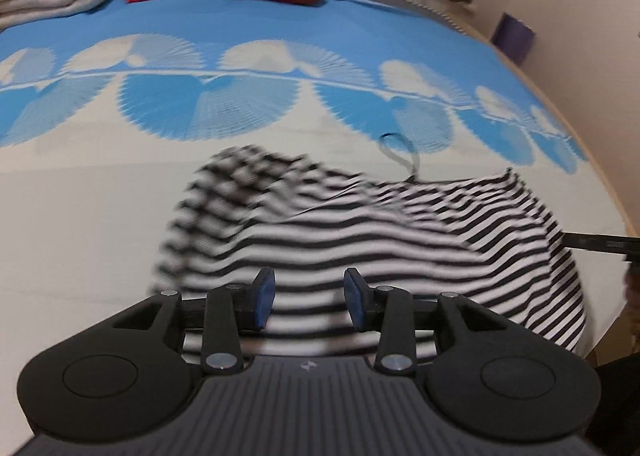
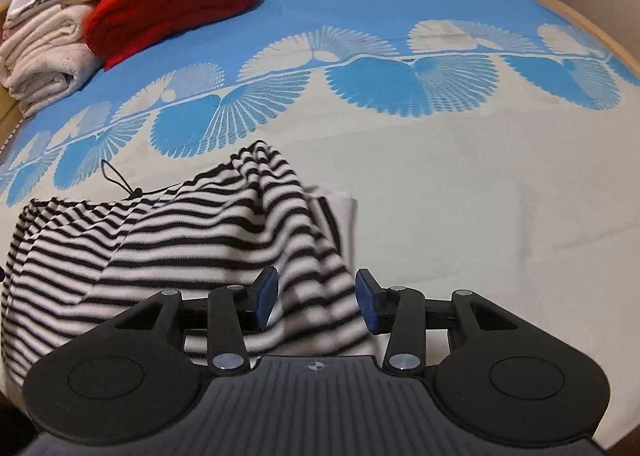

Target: Fold small clothes

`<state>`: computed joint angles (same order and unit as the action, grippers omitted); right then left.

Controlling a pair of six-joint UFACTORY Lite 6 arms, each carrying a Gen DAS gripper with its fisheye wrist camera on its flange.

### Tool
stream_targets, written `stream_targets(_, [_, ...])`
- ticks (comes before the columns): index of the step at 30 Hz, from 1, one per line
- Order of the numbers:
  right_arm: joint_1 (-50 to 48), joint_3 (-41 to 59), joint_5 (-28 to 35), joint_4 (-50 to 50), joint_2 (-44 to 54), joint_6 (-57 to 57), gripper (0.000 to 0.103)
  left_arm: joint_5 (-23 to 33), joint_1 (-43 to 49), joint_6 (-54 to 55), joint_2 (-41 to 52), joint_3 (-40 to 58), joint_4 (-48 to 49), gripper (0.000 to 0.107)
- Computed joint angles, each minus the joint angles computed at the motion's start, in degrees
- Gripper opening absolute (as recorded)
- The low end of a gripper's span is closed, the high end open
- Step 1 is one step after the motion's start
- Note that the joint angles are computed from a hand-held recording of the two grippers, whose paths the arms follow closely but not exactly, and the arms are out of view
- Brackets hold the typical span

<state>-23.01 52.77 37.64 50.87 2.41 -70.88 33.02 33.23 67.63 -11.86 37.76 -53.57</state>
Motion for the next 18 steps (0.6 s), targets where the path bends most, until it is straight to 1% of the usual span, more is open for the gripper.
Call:
stream_targets(1, [2.7, -0.6, -2.7, 1.3, 0.1, 0.2, 0.044, -2.2, -2.9, 1.1, 2.9, 1.1, -2.8, 0.042])
stream_targets(3, [6.1, -0.1, -6.1, 1.6, 1.4, 1.3, 0.044, -5.3, -7.7, 0.2, 6.8, 3.3, -4.6, 0.042])
stream_targets(4, [7.5, 0.6, -7.4, 1.2, 2.6, 2.0, 0.041, -7.2, -9.8, -1.2, 9.3, 4.7, -4.2, 0.042])
stream_targets(5, [8.7, 1.4, -8.2, 1.1, 3.8, 2.4, 0.022, -9.8, -12.6, -4.3, 13.2, 7.1, -2.6, 0.042])
stream_targets(6, [9.6, 2.5, -8.5, 1.1, 5.2, 2.7, 0.009, -11.1, -14.1, -7.8, 15.9, 9.0, -0.1, 0.042])
stream_targets(7, [10.2, 3.2, -9.4, 1.7, 6.2, 2.5, 0.001, -12.0, -15.2, -11.2, 19.0, 11.2, 2.2, 0.042])
stream_targets(10, [11.5, 5.3, -16.2, 2.6, 8.1, 6.4, 0.0, -14.5, -16.7, -18.2, 26.2, 16.7, 7.3, 0.042])
stream_targets(12, [10.5, 8.7, -17.2, 2.2, 11.0, 12.3, 0.0, -16.2, -17.5, -23.0, 29.6, 19.3, 10.3, 0.042])
stream_targets(13, [10.2, 10.7, -17.1, -0.5, 12.9, 17.1, 0.0, -17.0, -17.8, -24.9, 31.2, 20.5, 11.2, 0.043])
stream_targets(15, [10.5, 15.0, -14.6, -8.3, 17.1, 26.5, 0.001, -17.6, -17.9, -26.6, 33.3, 21.9, 11.7, 0.044])
stream_targets(18, [13.9, 16.4, -15.1, -20.4, 18.6, 37.2, 0.003, -18.2, -18.4, -29.9, 34.1, 23.0, 14.4, 0.044])
